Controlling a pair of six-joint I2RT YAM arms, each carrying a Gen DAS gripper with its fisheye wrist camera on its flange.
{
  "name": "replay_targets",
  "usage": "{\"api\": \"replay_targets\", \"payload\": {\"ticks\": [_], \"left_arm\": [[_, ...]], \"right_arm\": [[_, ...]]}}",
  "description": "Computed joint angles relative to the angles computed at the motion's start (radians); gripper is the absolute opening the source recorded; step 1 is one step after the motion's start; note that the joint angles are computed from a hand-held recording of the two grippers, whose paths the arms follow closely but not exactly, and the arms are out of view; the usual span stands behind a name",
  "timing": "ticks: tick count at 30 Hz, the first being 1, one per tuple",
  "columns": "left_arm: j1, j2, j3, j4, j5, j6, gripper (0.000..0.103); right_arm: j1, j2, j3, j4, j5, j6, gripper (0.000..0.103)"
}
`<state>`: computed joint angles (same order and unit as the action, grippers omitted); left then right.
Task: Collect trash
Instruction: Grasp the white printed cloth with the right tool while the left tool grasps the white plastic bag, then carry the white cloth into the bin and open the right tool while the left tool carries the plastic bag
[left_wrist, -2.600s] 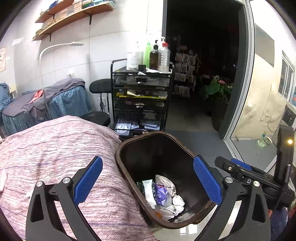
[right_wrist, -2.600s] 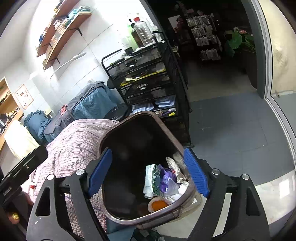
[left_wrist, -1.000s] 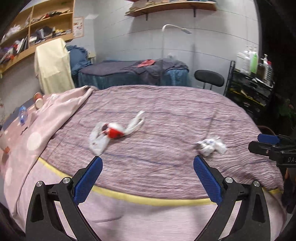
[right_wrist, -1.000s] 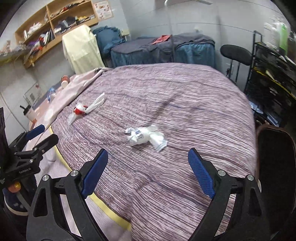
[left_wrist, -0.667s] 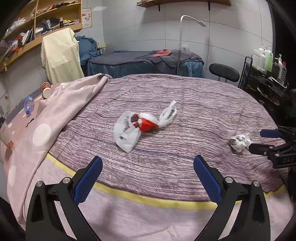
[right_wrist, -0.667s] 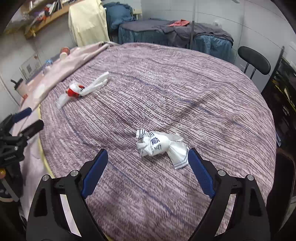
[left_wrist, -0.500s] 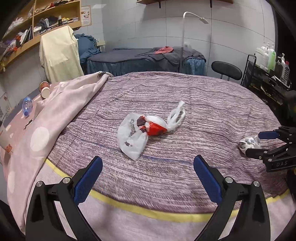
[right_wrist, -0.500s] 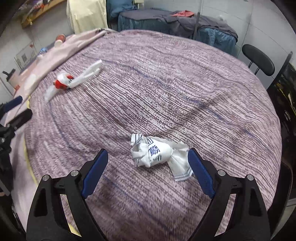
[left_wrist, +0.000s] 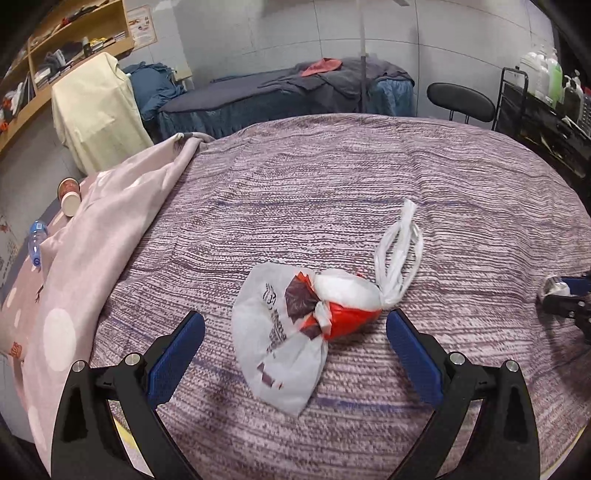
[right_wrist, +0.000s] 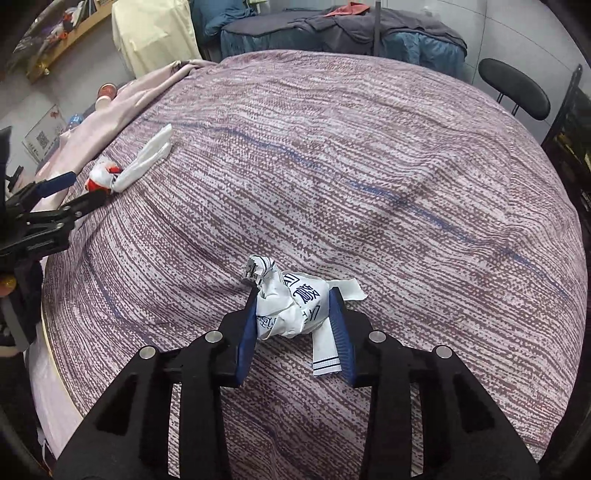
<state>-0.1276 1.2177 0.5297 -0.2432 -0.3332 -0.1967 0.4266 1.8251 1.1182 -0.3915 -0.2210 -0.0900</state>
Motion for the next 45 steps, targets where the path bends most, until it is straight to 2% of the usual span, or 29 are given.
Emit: {"api": "replay_targets", "payload": {"ticks": [1,3,4,6,8,9,13,16,20,26,30,36,40,45], "left_arm": [[0.003,0.007,0.002,0.004,0.015,-0.001,0.093],[0.001,0.010,0.003,0.006,0.039,-0.006,0.065],[-0.003,0.010,0.003,0.004,0.049,-0.012,0.059],[-0.019,0.001,-0.006,0.007,0.052,-0.028,0.040],[-0.043,-0.010,-0.013,0.004,0.040,-0.041,0.029],[-0.055,-0.023,-0.019,0.000,0.033,-0.052,0.027],[-0.115,-0.128,-0.045,-0.045,0.012,-0.110,0.024],[-0.233,-0.219,-0.042,-0.126,-0.096,-0.179,0.024],[-0.374,-0.312,-0.017,-0.233,-0.180,-0.283,0.024],[-0.613,-0.353,0.031,-0.346,-0.315,-0.458,0.024],[-0.727,-0.333,0.062,-0.378,-0.354,-0.556,0.024],[-0.929,-0.217,0.138,-0.415,-0.467,-0.720,0.024],[-1.013,-0.104,0.187,-0.376,-0.500,-0.763,0.024],[-1.067,0.024,0.251,-0.292,-0.485,-0.751,0.024]], "right_arm": [[-0.006,-0.007,-0.006,0.007,-0.004,0.003,0.037],[-0.016,-0.023,-0.022,0.012,-0.014,0.004,0.037],[-0.019,-0.025,-0.022,0.012,-0.017,0.005,0.037],[-0.026,-0.038,-0.032,0.019,-0.018,0.003,0.037],[-0.029,-0.056,-0.046,0.032,-0.018,0.001,0.037],[-0.032,-0.067,-0.054,0.039,-0.020,0.002,0.037],[-0.040,-0.104,-0.083,0.074,-0.039,0.028,0.037],[-0.062,-0.173,-0.128,0.093,-0.058,0.035,0.037],[-0.093,-0.278,-0.191,0.102,-0.096,0.038,0.037],[-0.169,-0.459,-0.295,0.077,-0.183,0.042,0.037],[-0.243,-0.579,-0.353,0.044,-0.253,0.034,0.037],[-0.394,-0.744,-0.433,-0.013,-0.357,-0.020,0.037],[-0.545,-0.811,-0.470,-0.082,-0.446,-0.112,0.037],[-0.765,-0.809,-0.474,-0.167,-0.551,-0.254,0.037]]}}
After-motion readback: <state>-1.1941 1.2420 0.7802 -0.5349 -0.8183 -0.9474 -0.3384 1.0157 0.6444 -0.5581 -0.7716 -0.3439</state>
